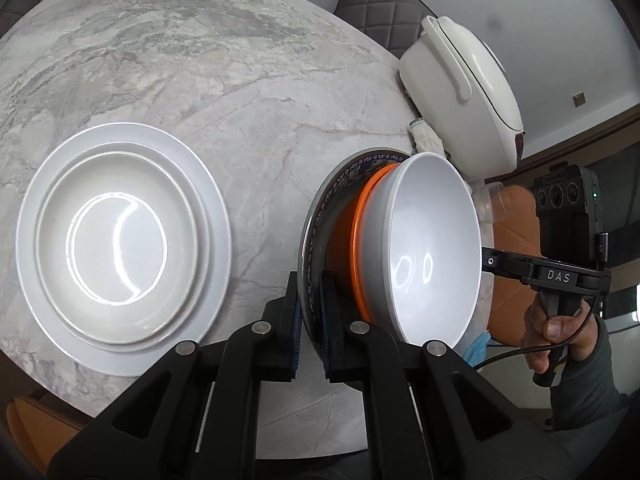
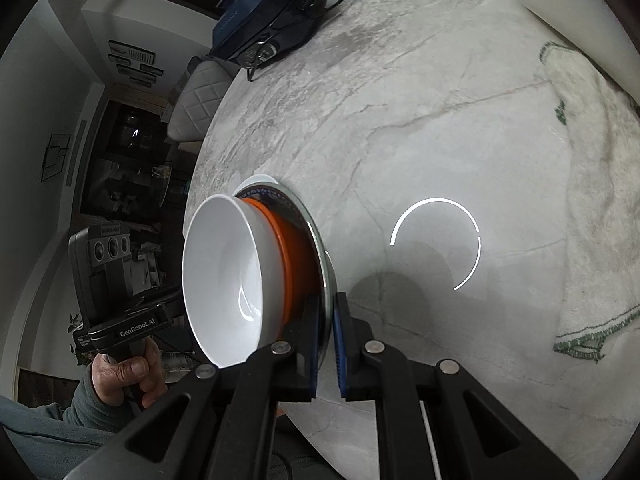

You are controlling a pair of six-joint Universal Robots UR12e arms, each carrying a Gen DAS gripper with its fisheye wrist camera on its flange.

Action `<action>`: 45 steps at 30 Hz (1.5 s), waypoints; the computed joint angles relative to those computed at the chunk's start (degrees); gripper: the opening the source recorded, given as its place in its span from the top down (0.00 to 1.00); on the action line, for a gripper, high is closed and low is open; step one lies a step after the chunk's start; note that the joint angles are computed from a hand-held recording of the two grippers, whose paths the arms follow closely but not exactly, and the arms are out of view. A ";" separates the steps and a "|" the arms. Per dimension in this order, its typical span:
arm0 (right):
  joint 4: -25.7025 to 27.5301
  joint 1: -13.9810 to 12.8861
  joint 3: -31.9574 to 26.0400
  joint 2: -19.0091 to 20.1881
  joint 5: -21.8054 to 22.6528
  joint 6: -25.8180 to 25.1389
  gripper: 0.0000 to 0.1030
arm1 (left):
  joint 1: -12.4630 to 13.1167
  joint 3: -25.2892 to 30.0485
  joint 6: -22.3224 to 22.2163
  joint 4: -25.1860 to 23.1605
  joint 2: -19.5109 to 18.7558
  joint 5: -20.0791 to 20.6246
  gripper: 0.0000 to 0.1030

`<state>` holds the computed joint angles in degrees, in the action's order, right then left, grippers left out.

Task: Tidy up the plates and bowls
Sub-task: 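Carry the nested bowls with both tools onto the plate stack and release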

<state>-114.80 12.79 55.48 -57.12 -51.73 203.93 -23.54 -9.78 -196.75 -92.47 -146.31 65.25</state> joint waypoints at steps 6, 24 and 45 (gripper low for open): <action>2.47 2.50 -9.49 5.19 0.32 -1.07 0.89 | 2.91 -14.98 0.02 7.77 8.87 1.26 0.96; 19.64 7.95 -45.72 26.74 -3.35 -0.48 0.89 | 8.70 -26.02 6.56 10.40 11.91 4.74 0.94; 14.94 7.95 -36.86 23.59 -4.83 2.25 0.89 | 8.33 -23.70 8.89 8.30 9.33 4.99 0.93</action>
<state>-99.86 20.74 18.62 -33.53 -56.56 206.17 -15.21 -33.48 -187.86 -84.17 -136.98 70.24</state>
